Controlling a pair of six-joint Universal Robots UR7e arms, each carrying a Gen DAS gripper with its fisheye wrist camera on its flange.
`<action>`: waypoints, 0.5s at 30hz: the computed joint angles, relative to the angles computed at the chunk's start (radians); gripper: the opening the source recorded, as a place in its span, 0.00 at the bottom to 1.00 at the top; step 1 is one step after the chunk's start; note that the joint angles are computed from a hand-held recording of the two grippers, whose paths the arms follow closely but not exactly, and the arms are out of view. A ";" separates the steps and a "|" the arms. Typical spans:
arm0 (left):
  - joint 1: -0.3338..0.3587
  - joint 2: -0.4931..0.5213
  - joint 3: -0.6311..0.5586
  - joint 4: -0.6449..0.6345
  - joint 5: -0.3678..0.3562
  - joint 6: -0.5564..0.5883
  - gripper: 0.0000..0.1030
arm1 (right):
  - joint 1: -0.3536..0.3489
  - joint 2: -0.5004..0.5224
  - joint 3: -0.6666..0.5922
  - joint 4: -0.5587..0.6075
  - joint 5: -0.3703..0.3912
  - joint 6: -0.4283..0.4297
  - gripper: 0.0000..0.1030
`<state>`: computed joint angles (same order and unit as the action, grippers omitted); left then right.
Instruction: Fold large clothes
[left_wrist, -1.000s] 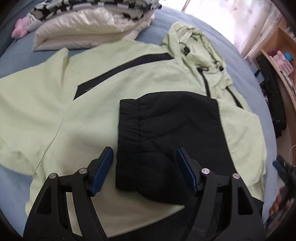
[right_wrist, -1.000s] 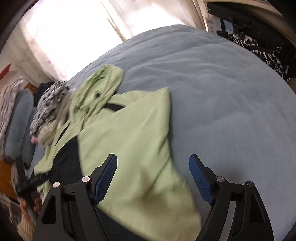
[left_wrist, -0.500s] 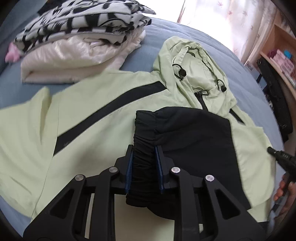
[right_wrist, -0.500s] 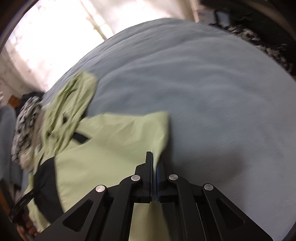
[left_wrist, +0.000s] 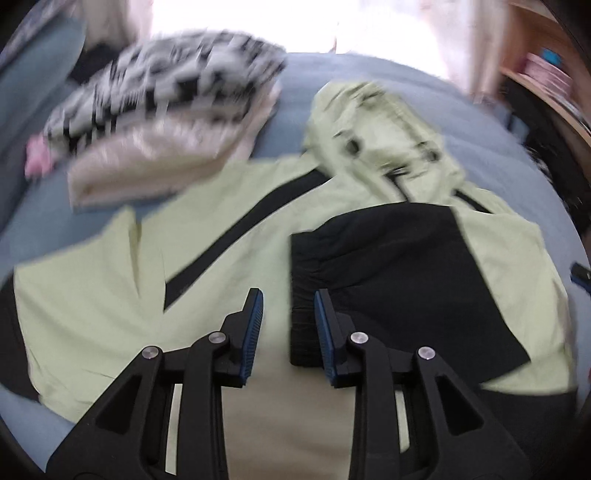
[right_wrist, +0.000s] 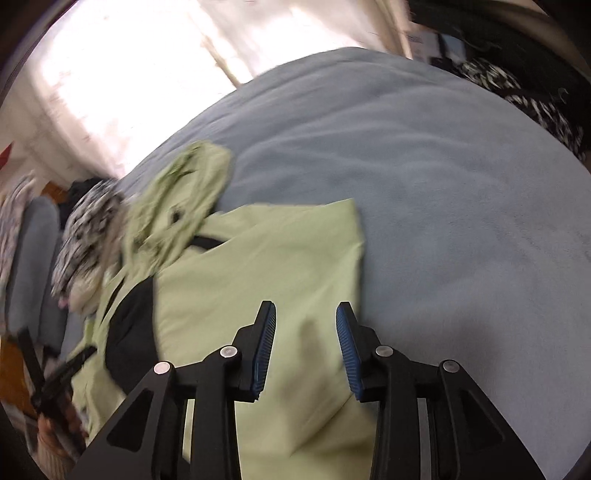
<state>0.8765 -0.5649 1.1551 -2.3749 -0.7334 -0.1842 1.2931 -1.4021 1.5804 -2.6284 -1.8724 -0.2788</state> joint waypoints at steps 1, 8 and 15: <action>-0.009 -0.008 0.016 -0.015 -0.008 0.015 0.25 | 0.016 -0.014 0.031 0.009 -0.003 -0.010 0.33; -0.036 0.068 -0.044 0.044 -0.147 -0.122 0.25 | 0.110 0.038 0.111 0.031 -0.028 -0.039 0.33; -0.024 0.129 -0.073 0.121 -0.141 -0.212 0.25 | 0.056 0.001 0.167 -0.099 -0.175 -0.041 0.33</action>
